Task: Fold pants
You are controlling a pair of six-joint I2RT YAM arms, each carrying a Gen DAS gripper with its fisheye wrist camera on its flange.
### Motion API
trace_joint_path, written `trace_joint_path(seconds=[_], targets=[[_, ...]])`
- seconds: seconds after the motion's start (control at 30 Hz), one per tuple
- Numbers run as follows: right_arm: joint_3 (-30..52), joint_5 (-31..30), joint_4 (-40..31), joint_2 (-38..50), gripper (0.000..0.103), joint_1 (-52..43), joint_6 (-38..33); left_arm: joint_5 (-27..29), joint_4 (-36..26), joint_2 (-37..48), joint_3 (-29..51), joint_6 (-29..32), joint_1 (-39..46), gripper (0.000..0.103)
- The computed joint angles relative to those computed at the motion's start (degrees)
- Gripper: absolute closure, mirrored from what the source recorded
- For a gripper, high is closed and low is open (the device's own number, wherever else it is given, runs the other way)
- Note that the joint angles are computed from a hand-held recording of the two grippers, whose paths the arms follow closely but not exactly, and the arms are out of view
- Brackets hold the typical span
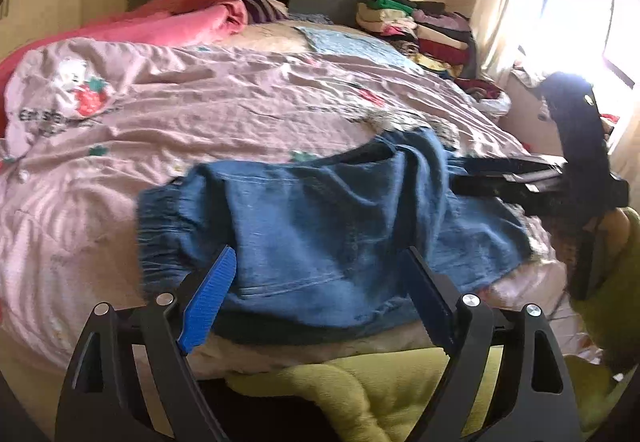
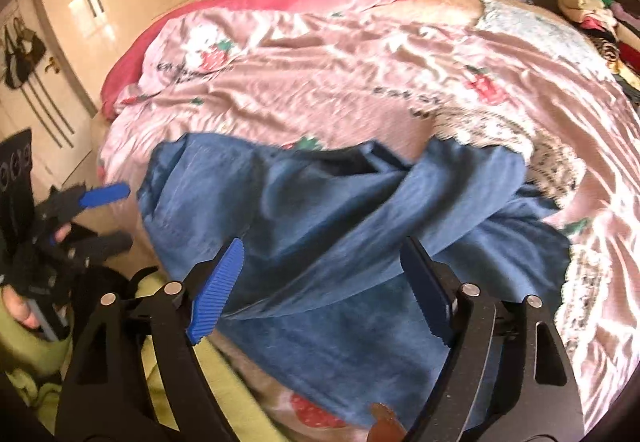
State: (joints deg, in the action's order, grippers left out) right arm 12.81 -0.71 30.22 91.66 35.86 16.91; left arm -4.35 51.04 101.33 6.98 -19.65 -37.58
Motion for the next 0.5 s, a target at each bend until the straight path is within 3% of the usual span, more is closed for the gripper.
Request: trace_joint_path(seconds=[0.3,0.43,0.5], targets=[[5.8,-3.3,-2.3,3.0,0.025,-11.4,-5.2,4.6,-0.1,9.7,8.4,-2.0,-5.1,0.02],[11.6,-4.6,-3.4,8.0,0.025,-14.6,-6.6,6.2,-3.5,13.8,14.6,-1.7,-7.3,0.02],[15.0,-2.4,-4.1,10.9,0.025,-14.3,-8.0,7.1,-5.8,16.0,18.4,-1.2,-7.9,0.02]])
